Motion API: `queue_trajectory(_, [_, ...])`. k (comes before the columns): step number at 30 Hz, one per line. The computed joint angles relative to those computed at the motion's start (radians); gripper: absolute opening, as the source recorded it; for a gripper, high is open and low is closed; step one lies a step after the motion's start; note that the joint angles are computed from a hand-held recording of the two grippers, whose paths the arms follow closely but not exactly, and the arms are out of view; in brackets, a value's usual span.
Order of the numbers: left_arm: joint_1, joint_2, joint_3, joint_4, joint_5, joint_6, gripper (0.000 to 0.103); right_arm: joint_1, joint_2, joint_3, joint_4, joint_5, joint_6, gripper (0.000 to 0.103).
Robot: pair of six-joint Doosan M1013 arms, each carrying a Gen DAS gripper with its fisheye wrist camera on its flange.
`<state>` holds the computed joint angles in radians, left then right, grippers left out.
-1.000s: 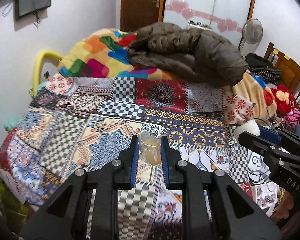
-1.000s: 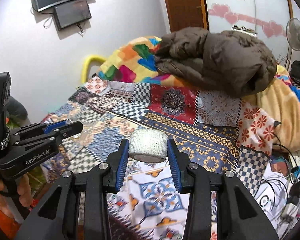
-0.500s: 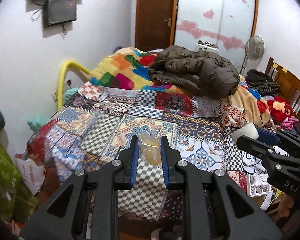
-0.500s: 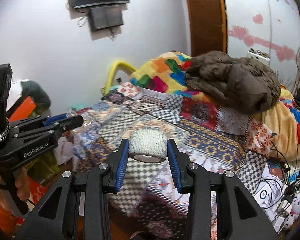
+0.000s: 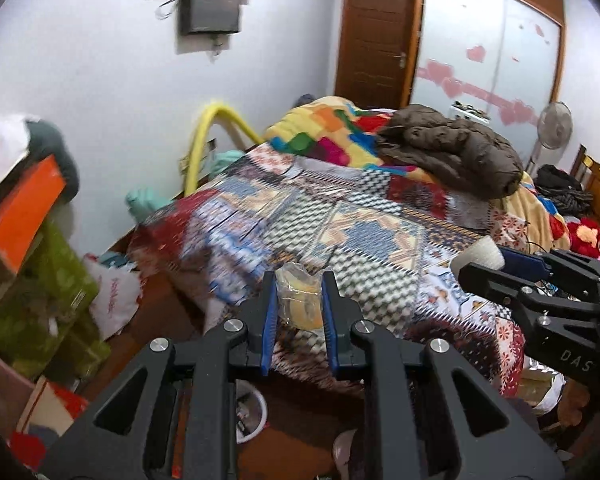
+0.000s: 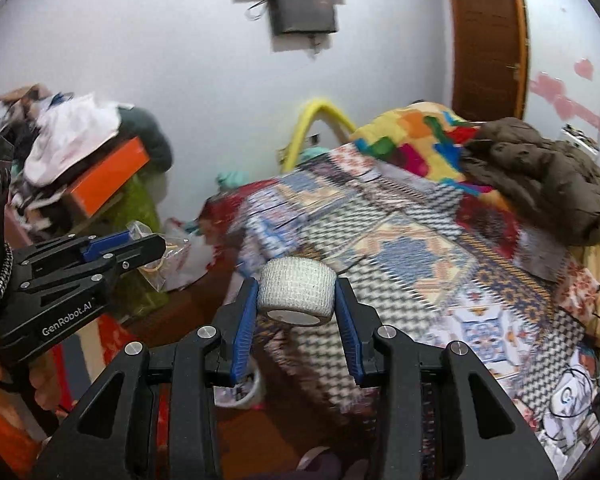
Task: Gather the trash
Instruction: 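Carry the tape roll and clear plastic item down to the white bin, then open the right tool over the bin while the left tool releases the plastic item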
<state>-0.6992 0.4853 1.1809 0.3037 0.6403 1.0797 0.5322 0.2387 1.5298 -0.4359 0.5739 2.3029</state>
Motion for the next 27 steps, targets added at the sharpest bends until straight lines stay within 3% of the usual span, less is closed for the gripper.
queue_trajectory(4, [0.019,-0.041,0.077,0.047,-0.010,-0.071,0.020,0.029,0.037,-0.030,0.063,0.005,-0.072,0.035])
queue_trajectory(12, [0.080,-0.081,0.198,0.020,-0.012,-0.119,0.020,0.064,0.120,-0.105,0.211,0.050,-0.221,0.035])
queue_trajectory(27, [0.171,-0.009,0.271,-0.160,0.067,-0.073,0.020,0.065,0.333,-0.282,0.524,0.238,-0.483,0.035])
